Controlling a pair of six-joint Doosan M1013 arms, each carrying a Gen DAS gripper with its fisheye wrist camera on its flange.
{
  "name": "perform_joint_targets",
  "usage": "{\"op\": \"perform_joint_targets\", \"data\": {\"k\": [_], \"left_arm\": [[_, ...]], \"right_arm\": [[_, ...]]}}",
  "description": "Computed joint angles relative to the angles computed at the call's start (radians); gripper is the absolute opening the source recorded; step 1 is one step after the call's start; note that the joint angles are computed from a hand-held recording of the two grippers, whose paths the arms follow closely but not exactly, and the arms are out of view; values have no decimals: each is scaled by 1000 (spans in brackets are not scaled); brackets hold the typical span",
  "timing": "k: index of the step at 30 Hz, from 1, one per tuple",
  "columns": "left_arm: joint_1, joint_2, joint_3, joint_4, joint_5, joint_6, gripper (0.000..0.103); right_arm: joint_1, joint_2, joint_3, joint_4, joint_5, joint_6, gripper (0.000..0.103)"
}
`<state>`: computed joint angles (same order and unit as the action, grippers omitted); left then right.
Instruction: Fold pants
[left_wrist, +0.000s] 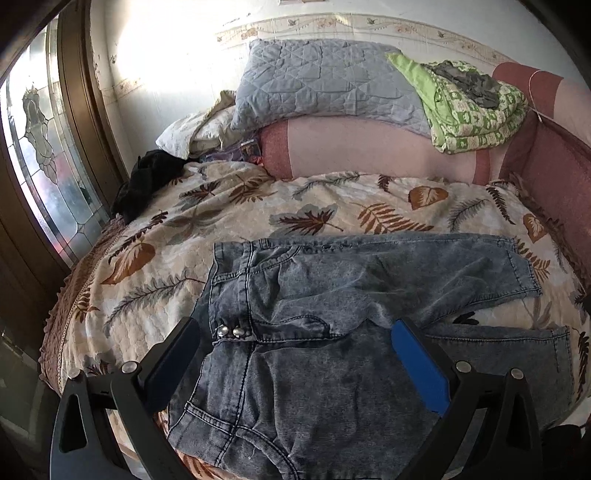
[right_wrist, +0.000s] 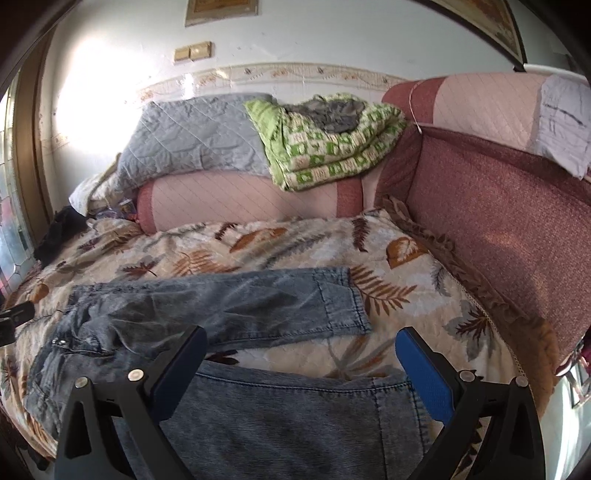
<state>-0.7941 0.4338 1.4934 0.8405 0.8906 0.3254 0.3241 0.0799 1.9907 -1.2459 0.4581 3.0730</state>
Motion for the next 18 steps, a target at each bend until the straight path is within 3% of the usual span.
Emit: {"op": "perform_joint_targets", "data": {"k": [5, 8, 10, 12, 18], "left_arm": [[56, 18, -5, -77, 25, 70, 103], [98, 32, -18, -115, 55, 115, 103], [123, 41, -24, -109, 77, 138, 103], [145, 57, -38, -86, 117, 162, 103], [230, 108, -107, -139, 201, 251, 103]], "right_arm": [[-81, 48, -47, 222, -26, -233, 103], [-147, 95, -102, 521, -43, -533, 103], [-179, 132, -147, 677, -6, -686, 103], [-198, 161, -186, 740, 43, -736, 103], [-221, 207, -240, 818, 58, -809, 103]]}}
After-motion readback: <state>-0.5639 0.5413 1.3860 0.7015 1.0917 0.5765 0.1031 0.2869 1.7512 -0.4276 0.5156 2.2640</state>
